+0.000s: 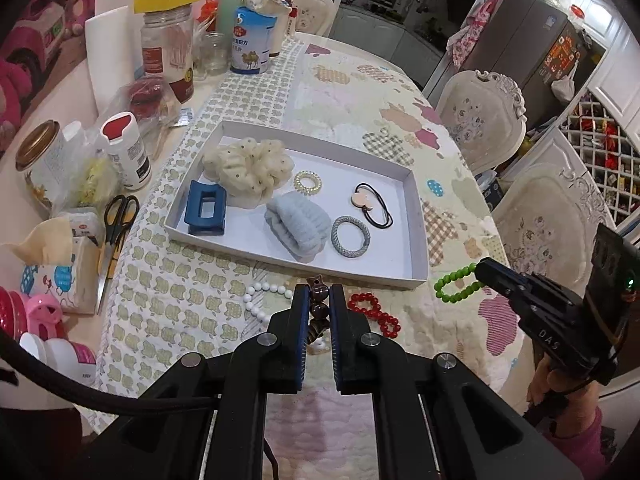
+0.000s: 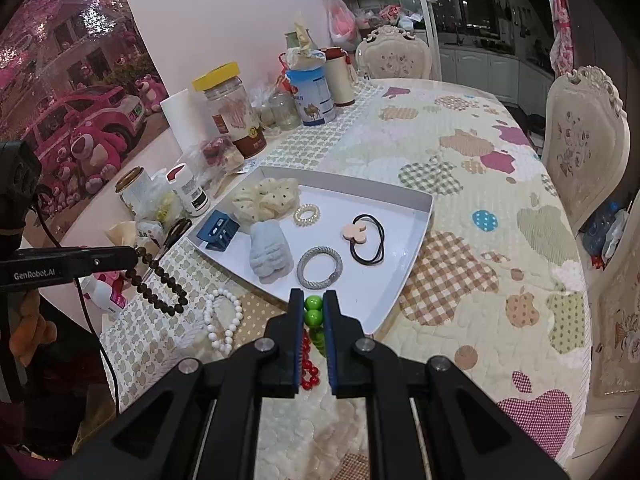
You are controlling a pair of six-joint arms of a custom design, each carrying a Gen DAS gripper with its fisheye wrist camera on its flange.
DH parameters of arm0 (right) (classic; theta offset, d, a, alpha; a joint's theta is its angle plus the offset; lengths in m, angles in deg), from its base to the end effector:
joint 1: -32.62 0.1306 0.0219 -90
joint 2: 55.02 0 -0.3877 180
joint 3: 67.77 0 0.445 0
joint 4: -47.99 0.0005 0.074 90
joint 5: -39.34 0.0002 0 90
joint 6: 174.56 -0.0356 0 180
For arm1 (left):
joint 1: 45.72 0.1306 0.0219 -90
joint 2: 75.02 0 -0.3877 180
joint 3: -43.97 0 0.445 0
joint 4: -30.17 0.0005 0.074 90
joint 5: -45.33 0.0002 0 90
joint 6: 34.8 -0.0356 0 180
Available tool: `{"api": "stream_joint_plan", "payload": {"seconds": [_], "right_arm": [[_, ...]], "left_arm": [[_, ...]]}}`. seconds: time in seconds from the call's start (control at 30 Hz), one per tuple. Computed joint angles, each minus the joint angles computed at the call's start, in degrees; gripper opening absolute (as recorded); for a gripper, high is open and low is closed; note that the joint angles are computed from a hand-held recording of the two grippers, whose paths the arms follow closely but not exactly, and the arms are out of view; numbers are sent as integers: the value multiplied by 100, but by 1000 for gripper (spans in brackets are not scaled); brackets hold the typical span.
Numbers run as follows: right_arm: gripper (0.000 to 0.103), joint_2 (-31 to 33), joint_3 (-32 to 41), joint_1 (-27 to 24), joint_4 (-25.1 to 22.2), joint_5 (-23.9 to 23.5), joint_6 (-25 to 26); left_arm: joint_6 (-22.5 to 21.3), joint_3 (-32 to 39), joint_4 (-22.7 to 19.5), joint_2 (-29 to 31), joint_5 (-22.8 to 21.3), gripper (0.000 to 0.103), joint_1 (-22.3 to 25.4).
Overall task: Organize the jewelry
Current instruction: 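Lift both bead bracelets and carry them over the white tray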
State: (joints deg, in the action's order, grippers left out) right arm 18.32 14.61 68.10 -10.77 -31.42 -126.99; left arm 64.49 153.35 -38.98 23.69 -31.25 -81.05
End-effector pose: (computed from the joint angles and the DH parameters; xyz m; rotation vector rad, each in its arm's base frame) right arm 0.3488 0.2336 0.4897 0.2923 2.3699 0.2354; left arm 0.4637 -0.3394 0.5035 0.6858 2.5737 -0.5749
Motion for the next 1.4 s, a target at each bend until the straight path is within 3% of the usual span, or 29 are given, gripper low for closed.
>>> {"api": "stream_joint_plan", "payload": {"seconds": [0.27, 0.37, 0.43, 0.5, 0.6, 1.03, 1.4], "right_arm": [[9, 2, 13, 28, 29, -15, 48], [9, -2, 22, 35, 52, -19, 74], [9, -14, 15, 37, 71, -21, 81], [9, -19, 5, 34, 85, -37, 89], [9, -18, 17, 44, 96, -36, 124], [9, 54, 174, 23, 136, -51, 246], [9, 302, 474, -97, 176, -108, 439]], "left_arm": [[98, 49, -49, -94, 204, 0, 92], [169, 74, -26, -158, 515, 0, 145], [33, 26, 94, -244, 321, 0, 94], [-77, 60, -39, -147, -267, 0, 8], [110, 50, -145, -65, 78, 0, 141], [-38, 775, 199, -141, 283, 0, 281], [-358, 1468, 35, 317, 308, 0, 143]]}}
